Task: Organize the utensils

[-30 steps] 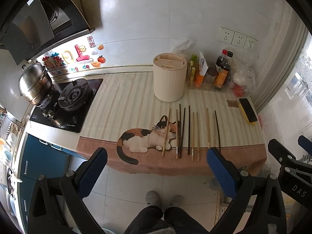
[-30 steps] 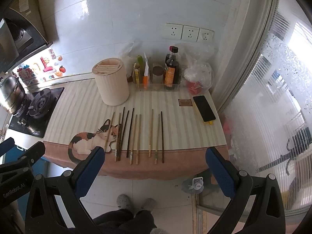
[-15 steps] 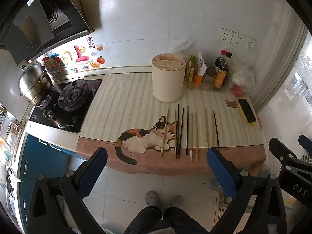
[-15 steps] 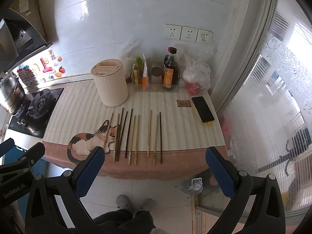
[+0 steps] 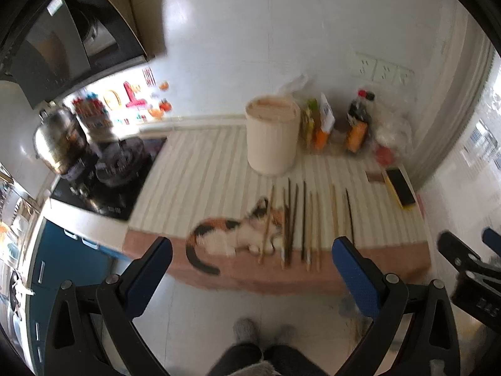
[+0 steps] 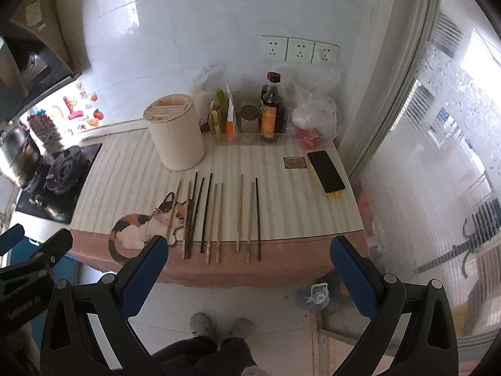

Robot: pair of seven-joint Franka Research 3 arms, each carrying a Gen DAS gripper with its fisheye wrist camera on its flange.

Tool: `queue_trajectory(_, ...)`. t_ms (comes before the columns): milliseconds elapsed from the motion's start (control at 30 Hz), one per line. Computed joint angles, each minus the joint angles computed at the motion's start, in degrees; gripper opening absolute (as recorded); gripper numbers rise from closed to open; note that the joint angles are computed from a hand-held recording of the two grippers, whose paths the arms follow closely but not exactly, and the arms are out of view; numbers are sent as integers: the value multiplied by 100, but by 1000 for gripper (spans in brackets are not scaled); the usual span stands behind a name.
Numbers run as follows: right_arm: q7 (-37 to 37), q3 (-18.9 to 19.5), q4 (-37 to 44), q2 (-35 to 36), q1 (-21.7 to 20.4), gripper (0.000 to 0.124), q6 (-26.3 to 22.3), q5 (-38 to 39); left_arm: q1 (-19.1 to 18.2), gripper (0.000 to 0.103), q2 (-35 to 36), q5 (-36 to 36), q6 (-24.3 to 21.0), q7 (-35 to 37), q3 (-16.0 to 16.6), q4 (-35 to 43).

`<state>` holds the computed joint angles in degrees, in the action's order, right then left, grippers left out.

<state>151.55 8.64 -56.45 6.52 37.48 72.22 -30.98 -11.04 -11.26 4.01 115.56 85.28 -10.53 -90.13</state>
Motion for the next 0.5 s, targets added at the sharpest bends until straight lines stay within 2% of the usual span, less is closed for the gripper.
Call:
queue_trajectory(67,149,-29,-511,-276,-117,103,317,69,25,103,115,219,276,-137,-58,-77)
queue_trajectory(333,261,-15,-2458,-1105,-1044,103,1471,634,-13,103,1228,1242,329,-702,-182,267)
queue_trajectory(433,121,-37,-3026,-1209,-1358,94,1841,791,-71,103,1782,1430,54,-726,-151,570)
queue_trajectory(500,31,-99,-3327,-1185,-1548,79,2029,1002,-96,102,2254,1366,-170,-604,-121,912)
